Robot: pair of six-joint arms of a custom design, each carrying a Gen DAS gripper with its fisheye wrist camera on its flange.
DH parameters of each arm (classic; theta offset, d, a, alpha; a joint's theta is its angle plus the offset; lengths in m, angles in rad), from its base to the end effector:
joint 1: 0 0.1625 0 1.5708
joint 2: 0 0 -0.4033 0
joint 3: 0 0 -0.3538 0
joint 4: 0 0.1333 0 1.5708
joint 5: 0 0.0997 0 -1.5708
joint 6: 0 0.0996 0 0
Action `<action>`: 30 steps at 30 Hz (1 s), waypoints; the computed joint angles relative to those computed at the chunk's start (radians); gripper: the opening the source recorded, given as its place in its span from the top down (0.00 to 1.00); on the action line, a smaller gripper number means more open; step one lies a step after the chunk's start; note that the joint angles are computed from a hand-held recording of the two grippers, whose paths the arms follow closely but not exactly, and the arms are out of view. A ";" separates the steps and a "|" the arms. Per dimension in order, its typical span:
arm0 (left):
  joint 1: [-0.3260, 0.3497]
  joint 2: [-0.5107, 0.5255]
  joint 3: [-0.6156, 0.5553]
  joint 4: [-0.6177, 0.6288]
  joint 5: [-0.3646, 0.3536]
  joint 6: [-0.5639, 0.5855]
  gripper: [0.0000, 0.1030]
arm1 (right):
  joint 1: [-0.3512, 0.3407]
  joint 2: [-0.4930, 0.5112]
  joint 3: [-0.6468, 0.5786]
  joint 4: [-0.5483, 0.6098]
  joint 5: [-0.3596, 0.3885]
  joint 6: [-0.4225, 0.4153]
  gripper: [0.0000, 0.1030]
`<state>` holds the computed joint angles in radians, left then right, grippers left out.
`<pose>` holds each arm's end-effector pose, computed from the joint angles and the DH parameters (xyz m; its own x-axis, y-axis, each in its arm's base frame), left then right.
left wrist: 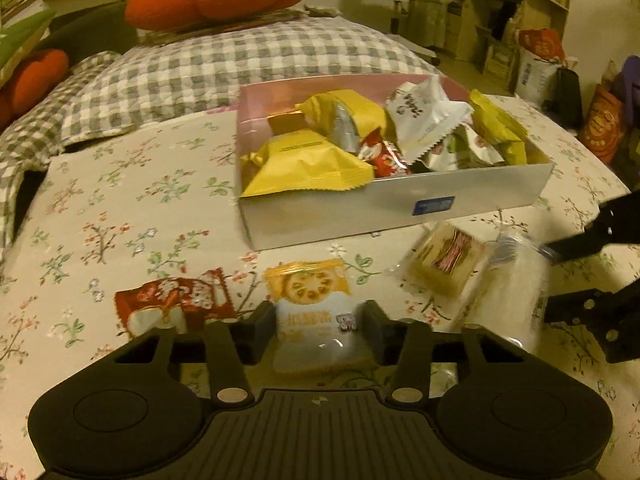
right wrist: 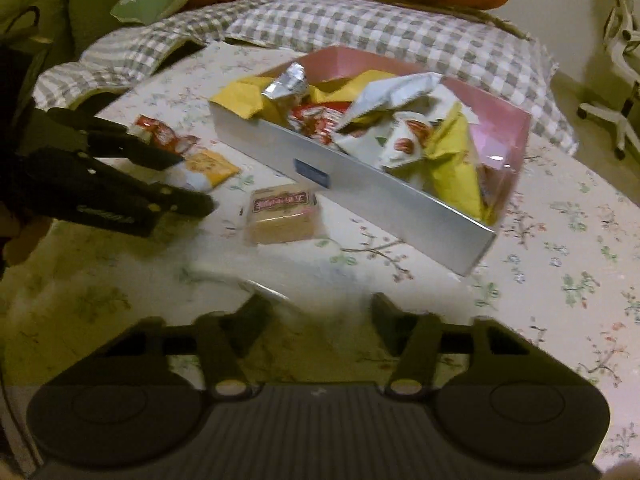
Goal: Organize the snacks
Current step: 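Grasp the lotus-print packet with the left tool while the right tool holds the bread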
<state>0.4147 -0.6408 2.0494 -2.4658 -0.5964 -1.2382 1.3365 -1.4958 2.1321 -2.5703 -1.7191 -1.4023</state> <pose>-0.3156 -0.3746 -0.0433 -0.7059 -0.1104 -0.6997 0.3980 0.7553 -0.5207 0.0125 -0.4584 0.2978 -0.3732 -0.8493 0.3734 -0.9000 0.4292 0.0766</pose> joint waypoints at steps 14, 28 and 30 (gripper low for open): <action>-0.008 -0.059 0.046 -0.090 -0.127 -0.023 0.65 | 0.040 -0.026 -0.063 0.259 -0.020 0.218 0.37; -0.031 -0.069 0.080 -0.226 -0.247 0.069 0.65 | 0.087 0.004 -0.029 0.141 -0.067 0.440 0.40; -0.037 -0.086 0.070 -0.120 -0.225 0.010 0.65 | 0.097 0.009 -0.013 0.105 -0.087 0.440 0.40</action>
